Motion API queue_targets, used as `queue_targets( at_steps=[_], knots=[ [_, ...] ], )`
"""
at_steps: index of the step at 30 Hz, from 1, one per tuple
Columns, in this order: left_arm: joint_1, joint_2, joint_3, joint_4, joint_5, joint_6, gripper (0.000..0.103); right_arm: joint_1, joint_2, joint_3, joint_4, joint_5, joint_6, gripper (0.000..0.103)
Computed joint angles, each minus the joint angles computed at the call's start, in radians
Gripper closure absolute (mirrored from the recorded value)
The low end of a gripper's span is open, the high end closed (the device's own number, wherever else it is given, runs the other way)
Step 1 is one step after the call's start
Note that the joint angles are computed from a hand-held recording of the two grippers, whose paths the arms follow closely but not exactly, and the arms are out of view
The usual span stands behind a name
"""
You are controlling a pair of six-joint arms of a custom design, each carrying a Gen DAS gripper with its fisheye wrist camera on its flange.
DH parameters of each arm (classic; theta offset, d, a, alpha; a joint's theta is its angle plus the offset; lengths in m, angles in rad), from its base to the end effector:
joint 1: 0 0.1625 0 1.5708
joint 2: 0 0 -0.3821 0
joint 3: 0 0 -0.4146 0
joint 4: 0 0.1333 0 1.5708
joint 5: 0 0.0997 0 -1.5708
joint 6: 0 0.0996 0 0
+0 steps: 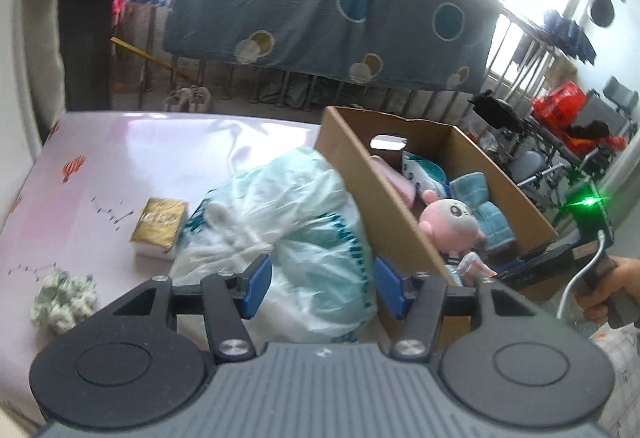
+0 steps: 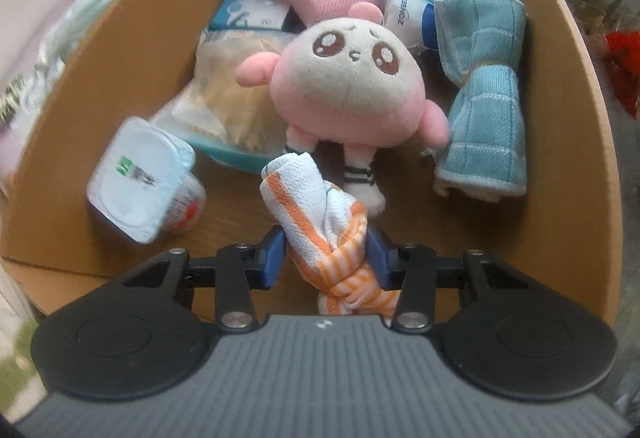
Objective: Organize soft objects
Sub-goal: 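Release the striped towel into the box and move the right gripper back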
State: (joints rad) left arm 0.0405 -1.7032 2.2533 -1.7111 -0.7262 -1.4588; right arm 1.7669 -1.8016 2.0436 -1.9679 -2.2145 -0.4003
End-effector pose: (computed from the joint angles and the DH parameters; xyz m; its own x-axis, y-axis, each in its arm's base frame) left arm -0.3594 -0.2225 0.2241 -0.8804 0.0386 -0.4726 0.3715 0.6755 -0.6370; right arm 0.1551 -0.4034 0.3718 -0.6641 -0.4374 0.6063 -0.4901 0.8672 0.0888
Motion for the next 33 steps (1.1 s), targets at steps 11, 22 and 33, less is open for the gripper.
queue_targets(
  at_steps=[11,22,33],
  knots=[
    [-0.045,-0.122,0.053,0.152,-0.036,-0.163,0.045,-0.085,-0.011,-0.026,0.035,0.277,0.391,0.057],
    [-0.101,-0.119,0.02,0.383,-0.041,-0.271,0.041,-0.088,-0.175,0.074,-0.107,0.389,0.435,0.023],
    [-0.206,-0.105,-0.023,0.762,-0.128,-0.469,0.038,0.078,-0.248,0.174,-0.277,0.517,0.375,0.023]
  ],
)
